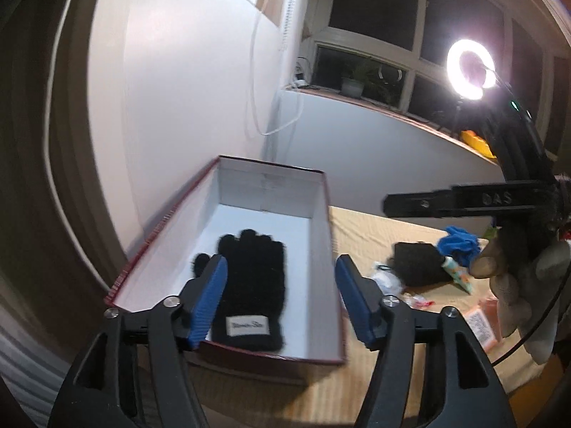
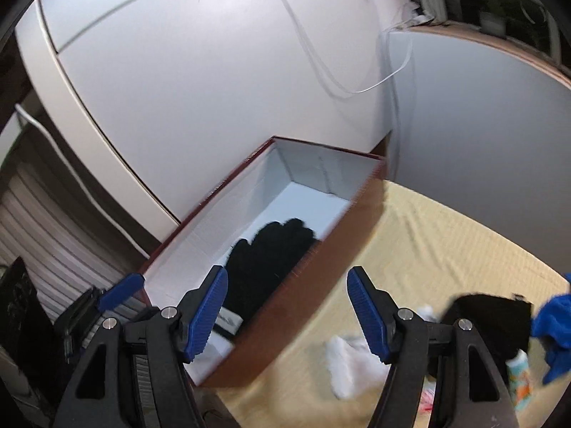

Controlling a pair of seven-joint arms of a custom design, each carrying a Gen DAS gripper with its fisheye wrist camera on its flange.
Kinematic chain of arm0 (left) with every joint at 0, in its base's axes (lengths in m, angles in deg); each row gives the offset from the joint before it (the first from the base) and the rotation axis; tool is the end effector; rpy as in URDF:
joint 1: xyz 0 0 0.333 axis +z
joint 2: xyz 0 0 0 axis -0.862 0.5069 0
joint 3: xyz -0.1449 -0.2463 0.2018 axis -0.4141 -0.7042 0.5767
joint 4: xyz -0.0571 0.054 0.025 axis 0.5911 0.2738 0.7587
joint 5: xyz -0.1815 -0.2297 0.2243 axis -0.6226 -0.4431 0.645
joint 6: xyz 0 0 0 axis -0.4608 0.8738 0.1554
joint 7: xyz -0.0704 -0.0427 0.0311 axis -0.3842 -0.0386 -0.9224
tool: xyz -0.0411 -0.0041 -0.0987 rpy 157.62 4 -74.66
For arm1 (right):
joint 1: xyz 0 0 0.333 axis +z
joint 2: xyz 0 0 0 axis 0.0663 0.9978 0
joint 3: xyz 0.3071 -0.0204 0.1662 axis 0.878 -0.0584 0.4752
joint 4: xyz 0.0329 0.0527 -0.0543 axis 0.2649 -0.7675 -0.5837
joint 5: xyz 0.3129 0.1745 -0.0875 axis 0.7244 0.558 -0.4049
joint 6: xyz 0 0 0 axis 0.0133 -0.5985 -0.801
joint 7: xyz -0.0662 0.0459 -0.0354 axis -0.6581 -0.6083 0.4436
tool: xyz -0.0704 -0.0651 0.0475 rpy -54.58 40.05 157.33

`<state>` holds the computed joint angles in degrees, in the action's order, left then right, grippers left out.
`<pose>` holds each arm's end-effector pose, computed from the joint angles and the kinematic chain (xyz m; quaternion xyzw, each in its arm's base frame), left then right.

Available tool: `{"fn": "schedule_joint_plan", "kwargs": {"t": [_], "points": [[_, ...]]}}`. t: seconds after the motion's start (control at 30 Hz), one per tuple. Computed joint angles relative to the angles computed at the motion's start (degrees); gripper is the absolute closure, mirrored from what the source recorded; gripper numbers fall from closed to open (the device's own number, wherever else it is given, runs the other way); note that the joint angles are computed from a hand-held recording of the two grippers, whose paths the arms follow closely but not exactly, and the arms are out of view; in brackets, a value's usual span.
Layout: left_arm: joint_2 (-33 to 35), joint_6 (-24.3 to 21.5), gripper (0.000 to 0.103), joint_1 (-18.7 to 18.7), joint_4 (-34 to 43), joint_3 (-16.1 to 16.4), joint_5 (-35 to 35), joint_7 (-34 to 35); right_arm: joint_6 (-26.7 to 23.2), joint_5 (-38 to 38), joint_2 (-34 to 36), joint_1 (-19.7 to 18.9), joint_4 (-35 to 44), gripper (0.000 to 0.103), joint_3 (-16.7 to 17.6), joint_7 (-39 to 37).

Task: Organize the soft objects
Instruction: 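Move the left tool back over the orange labelled package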

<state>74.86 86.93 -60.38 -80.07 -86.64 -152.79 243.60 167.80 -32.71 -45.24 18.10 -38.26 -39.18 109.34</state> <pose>0.6538 -0.1592 0.4797 -0.3932 0.7817 -0.4665 0.1288 0.6362 0.1978 0.5139 -0.5811 0.7285 -0.1603 0.3254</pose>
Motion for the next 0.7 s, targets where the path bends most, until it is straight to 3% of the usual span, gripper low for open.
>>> {"fn": "schedule_joint_plan", "kwargs": {"t": [0.13,0.27,0.4,0.43,0.53,0.7], "points": [[-2.1,-2.7,0.039,0.1,-2.5,-0.5,-1.9,1.5,2.1,-4.0,-7.3,0.9,-9.8,0.037,-2.2,4.6],[-4.1,-6.4,0.039,-0.7,-5.0,0.1,-3.3,2.3,4.3,-17.8,-15.1,1.0,-19.5,0.037,-4.3,18.0],[-6.3,-9.9,0.035,-1.9,-8.0,1.1,-4.9,2.8,6.4,-27.6,-22.0,-2.9,-28.0,0.037,-2.3,29.4],[-6.6,-10.6,0.034,-2.3,-8.4,1.4,-5.1,2.9,8.7,-33.4,-22.8,-5.9,-29.4,0.037,-0.5,35.3],[-7.2,-13.0,0.034,-3.5,-10.2,2.0,-4.9,2.4,10.7,-39.4,-26.4,-10.0,-34.4,0.037,2.5,42.8],[-7.4,-15.9,0.034,-5.2,-12.6,2.6,-3.7,0.2,11.8,-38.0,-28.6,-11.7,-39.9,0.036,4.8,43.1]]}}
